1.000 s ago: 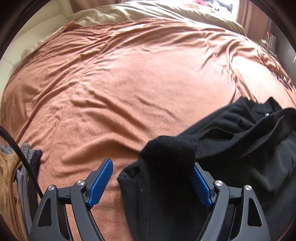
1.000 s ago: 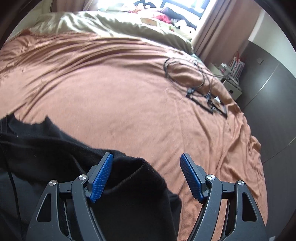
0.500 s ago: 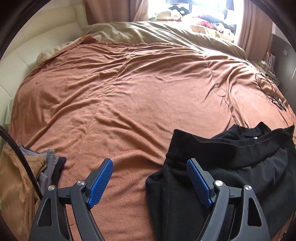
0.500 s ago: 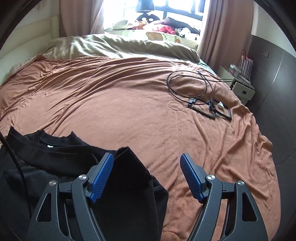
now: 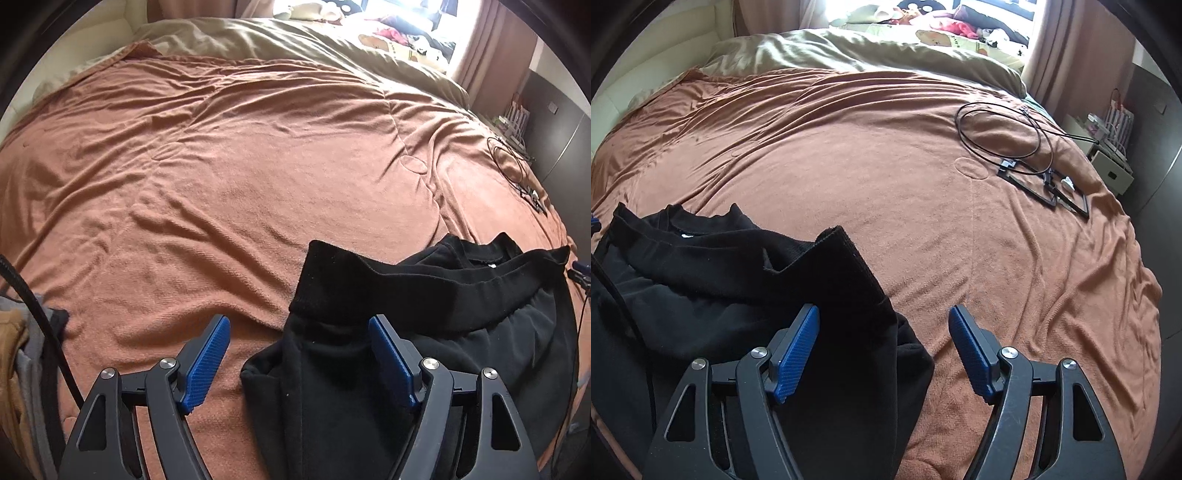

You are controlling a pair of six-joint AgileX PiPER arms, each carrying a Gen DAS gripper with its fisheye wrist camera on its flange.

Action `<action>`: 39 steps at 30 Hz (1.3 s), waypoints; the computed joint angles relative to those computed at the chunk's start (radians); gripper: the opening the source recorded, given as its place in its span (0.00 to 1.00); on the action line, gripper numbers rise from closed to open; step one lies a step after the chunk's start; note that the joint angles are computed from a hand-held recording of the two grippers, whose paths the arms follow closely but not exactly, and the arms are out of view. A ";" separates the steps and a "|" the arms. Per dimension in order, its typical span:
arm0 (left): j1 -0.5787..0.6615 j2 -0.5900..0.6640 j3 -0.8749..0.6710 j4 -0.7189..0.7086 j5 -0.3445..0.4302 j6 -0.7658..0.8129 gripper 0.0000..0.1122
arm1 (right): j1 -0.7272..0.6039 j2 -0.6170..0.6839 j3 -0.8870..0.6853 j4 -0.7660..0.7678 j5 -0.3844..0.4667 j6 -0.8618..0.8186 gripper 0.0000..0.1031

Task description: Fold small clothes

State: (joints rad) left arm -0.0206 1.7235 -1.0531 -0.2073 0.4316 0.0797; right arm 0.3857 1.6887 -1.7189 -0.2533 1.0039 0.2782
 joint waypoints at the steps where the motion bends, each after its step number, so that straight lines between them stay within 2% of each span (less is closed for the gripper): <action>1: 0.010 0.024 -0.015 -0.058 0.005 0.050 0.66 | 0.012 0.008 -0.014 -0.003 0.008 0.010 0.60; 3: 0.018 0.062 -0.036 -0.116 0.001 0.097 0.62 | -0.007 0.051 -0.063 0.025 0.012 -0.010 0.55; 6: 0.027 0.104 -0.061 -0.206 0.003 0.177 0.61 | -0.028 0.088 -0.094 0.076 0.004 -0.023 0.52; 9: 0.022 0.134 -0.079 -0.220 0.000 0.193 0.51 | -0.065 0.130 -0.128 0.158 -0.014 -0.066 0.41; 11: 0.027 0.150 -0.087 -0.264 0.003 0.234 0.46 | -0.085 0.151 -0.140 0.202 -0.034 -0.091 0.41; 14: 0.024 0.169 -0.101 -0.285 0.002 0.255 0.40 | -0.115 0.184 -0.160 0.279 -0.042 -0.133 0.29; 17: 0.021 0.175 -0.109 -0.265 -0.006 0.240 0.28 | -0.130 0.201 -0.168 0.310 -0.038 -0.140 0.12; 18: 0.021 0.171 -0.106 -0.259 -0.011 0.235 0.21 | -0.135 0.202 -0.164 0.323 -0.041 -0.148 0.04; 19: 0.024 0.167 -0.102 -0.259 -0.015 0.238 0.13 | -0.139 0.202 -0.161 0.331 -0.045 -0.158 0.01; 24: 0.027 0.099 -0.041 -0.295 -0.079 0.300 0.09 | -0.118 0.131 -0.096 0.259 -0.099 -0.109 0.00; 27: 0.036 0.045 -0.007 -0.333 -0.108 0.332 0.09 | -0.119 0.076 -0.063 0.273 -0.134 -0.106 0.00; 33: 0.042 -0.022 0.015 -0.325 -0.135 0.318 0.08 | -0.120 -0.026 0.026 0.255 -0.205 -0.096 0.00; 36: 0.050 -0.025 0.015 -0.362 -0.148 0.342 0.08 | -0.133 -0.057 0.083 0.240 -0.258 -0.053 0.00; 39: 0.039 0.023 -0.015 -0.282 -0.161 0.251 0.08 | -0.115 -0.042 0.119 0.164 -0.290 0.029 0.00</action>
State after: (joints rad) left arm 0.0180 1.7463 -1.0683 -0.4889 0.2707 0.3306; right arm 0.2707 1.6463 -1.6004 -0.0894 0.7136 0.3073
